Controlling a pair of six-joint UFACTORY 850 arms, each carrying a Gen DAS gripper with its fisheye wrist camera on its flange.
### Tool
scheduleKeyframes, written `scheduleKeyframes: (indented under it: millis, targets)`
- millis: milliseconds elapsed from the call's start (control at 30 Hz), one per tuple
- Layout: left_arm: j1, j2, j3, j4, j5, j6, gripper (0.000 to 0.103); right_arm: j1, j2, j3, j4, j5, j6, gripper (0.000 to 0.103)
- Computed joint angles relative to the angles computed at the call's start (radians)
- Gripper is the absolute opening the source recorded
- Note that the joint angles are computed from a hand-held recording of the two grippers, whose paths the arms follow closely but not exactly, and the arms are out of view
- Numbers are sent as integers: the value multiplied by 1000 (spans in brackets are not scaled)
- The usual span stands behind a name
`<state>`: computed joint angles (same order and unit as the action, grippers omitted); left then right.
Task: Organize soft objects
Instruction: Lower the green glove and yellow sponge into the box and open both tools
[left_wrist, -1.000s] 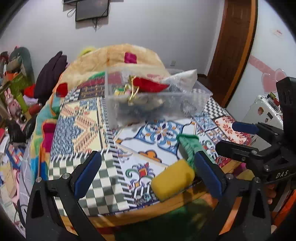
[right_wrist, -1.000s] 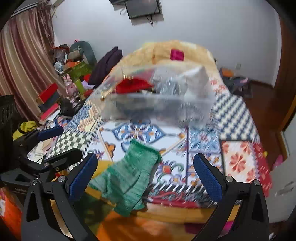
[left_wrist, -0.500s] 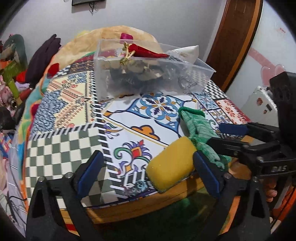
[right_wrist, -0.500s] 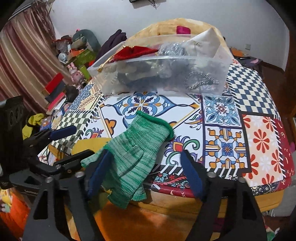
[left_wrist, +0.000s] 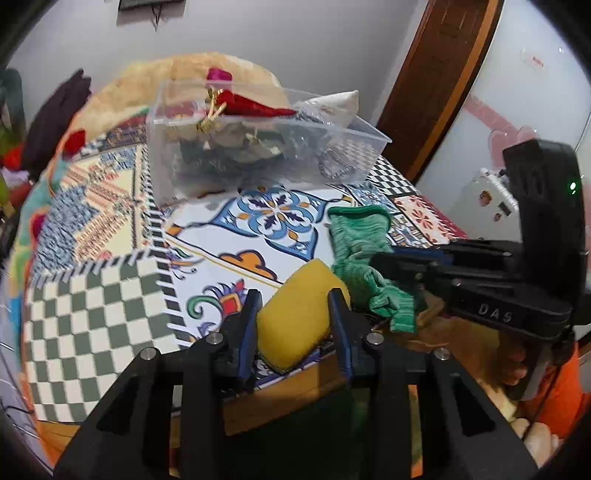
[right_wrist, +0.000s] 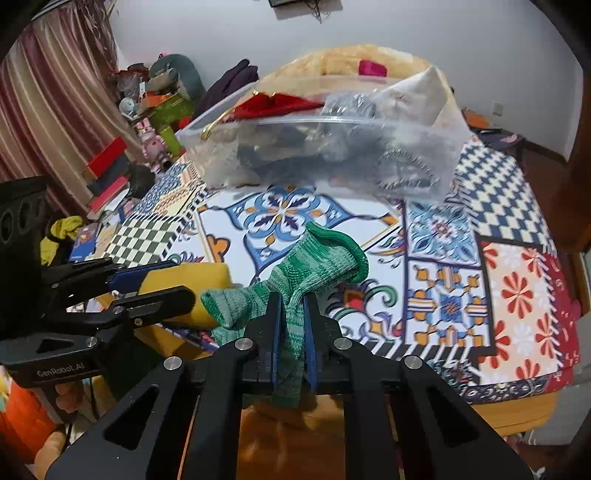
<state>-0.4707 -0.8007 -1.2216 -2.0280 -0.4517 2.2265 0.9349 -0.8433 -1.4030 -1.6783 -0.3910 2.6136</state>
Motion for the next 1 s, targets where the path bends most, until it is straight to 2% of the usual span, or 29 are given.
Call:
scheduleKeyframes:
  millis: [167, 467, 833, 1000]
  targets:
    - [-11, 30, 29, -188, 21, 195, 34, 8, 14, 6, 47, -53, -51, 10]
    - [-16, 82, 42, -431, -5, 436, 34, 13, 69, 28, 17, -170, -60, 9]
    - [-11, 91, -47, -587, -62, 532, 34, -21, 112, 19, -86, -308, -50, 10]
    - [-14, 55, -128, -651, -47, 559, 34, -43, 90, -30, -93, -329, -90, 10]
